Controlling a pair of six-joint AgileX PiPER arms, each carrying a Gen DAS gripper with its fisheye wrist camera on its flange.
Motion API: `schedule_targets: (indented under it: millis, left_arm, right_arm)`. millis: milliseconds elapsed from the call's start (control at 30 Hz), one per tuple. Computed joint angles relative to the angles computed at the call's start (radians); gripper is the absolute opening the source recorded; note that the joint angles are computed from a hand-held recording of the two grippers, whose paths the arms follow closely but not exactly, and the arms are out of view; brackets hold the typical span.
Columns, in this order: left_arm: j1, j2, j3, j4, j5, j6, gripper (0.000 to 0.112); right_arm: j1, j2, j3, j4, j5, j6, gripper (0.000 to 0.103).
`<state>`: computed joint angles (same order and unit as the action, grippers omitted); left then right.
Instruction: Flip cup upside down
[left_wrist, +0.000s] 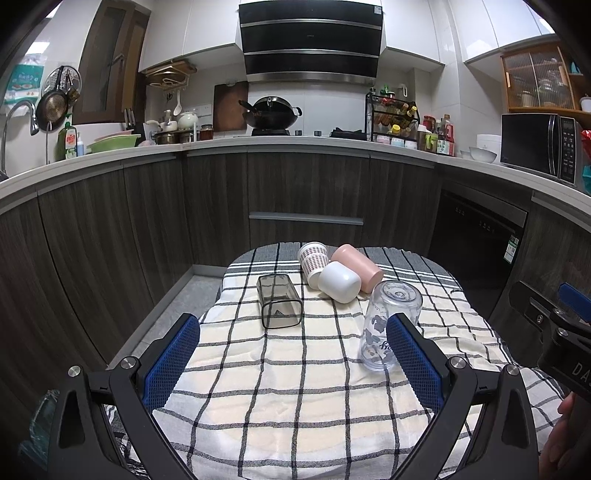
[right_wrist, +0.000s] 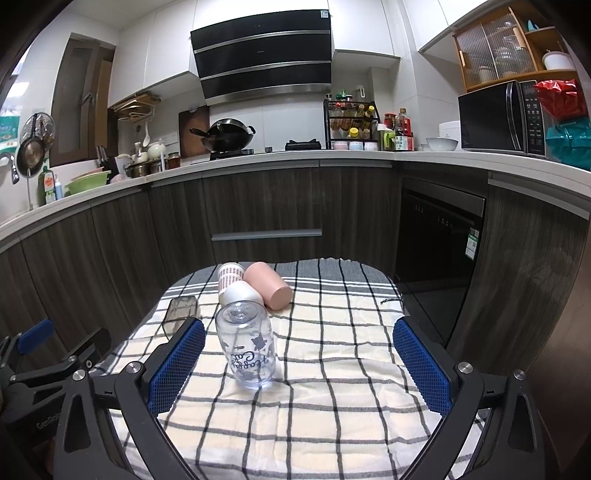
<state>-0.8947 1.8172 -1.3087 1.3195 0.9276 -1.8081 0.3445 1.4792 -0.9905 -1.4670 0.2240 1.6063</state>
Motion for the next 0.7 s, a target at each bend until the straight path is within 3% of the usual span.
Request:
schedule_targets:
  millis: [700]
  left_arm:
    - [0.001, 0.003, -0.010, -0.014, -0.002, 0.015, 0.103]
  right_arm:
    - [0.005, 0.005, 0.002, -0.025, 0.004, 0.028, 0.102]
